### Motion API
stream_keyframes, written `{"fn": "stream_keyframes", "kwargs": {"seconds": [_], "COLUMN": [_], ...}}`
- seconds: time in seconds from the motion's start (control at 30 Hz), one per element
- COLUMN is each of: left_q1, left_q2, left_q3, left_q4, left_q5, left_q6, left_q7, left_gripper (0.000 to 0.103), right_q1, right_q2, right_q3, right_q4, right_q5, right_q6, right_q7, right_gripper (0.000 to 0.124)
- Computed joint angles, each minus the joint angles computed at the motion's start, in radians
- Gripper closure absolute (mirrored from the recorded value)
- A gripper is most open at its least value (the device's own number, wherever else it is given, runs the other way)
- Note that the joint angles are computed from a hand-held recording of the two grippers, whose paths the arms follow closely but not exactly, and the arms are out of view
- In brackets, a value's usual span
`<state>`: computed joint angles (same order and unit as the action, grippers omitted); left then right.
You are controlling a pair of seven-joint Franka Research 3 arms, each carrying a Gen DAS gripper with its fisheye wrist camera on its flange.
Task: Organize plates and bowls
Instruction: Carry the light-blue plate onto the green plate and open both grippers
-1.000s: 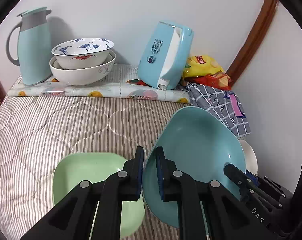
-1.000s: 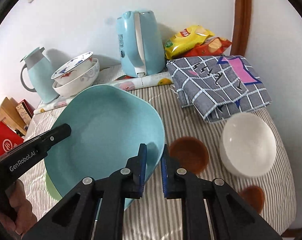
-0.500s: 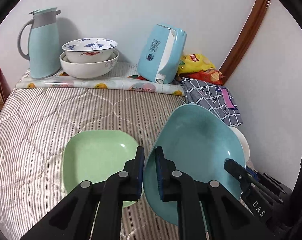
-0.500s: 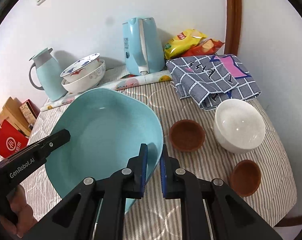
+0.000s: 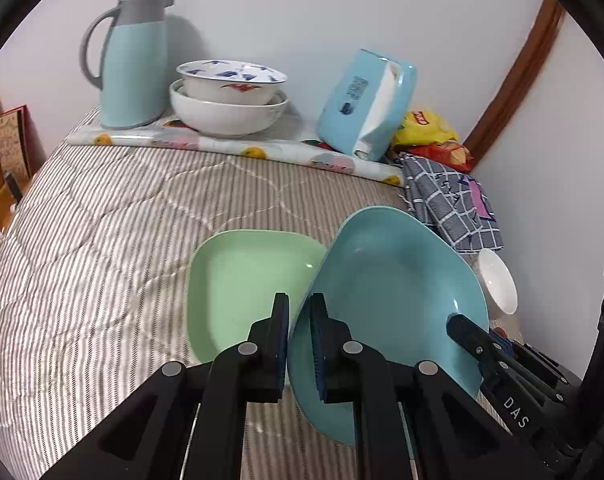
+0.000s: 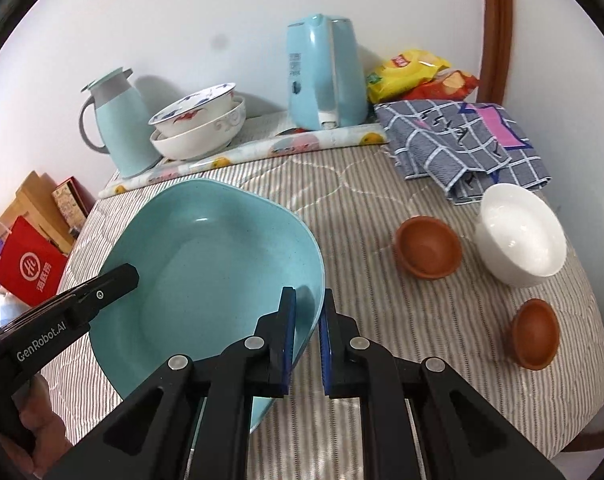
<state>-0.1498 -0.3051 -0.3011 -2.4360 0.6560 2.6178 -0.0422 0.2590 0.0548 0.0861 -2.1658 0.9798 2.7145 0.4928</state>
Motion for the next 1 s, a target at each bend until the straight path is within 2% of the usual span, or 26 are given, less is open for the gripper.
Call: {"fn": "stream_keyframes", "kwargs": {"seconds": [0.47,1.0], "left_q1": [0.032,0.066], "left_q2": [-0.083,-0.012], "left_q3": [0.011,0.035], "left_q4": [-0.119,-0.131], "left_q5": [-0.04,-0.052], "left_q6": [-0.003,0.054], "left_q7": [-0.046,-0.041], "left_gripper": [0.093,0.093], "right_q1": [0.051,0.051], "right_q2": [0.069,0.221], "right_q3": [0.047,0.079], "right_q4": [0.052,0.187], "right_q5": [-0.049,-0.23], "right_q6": [0.039,0.028], "right_q7": [-0.013,0.092], "right_gripper": [0.114,0.114]}}
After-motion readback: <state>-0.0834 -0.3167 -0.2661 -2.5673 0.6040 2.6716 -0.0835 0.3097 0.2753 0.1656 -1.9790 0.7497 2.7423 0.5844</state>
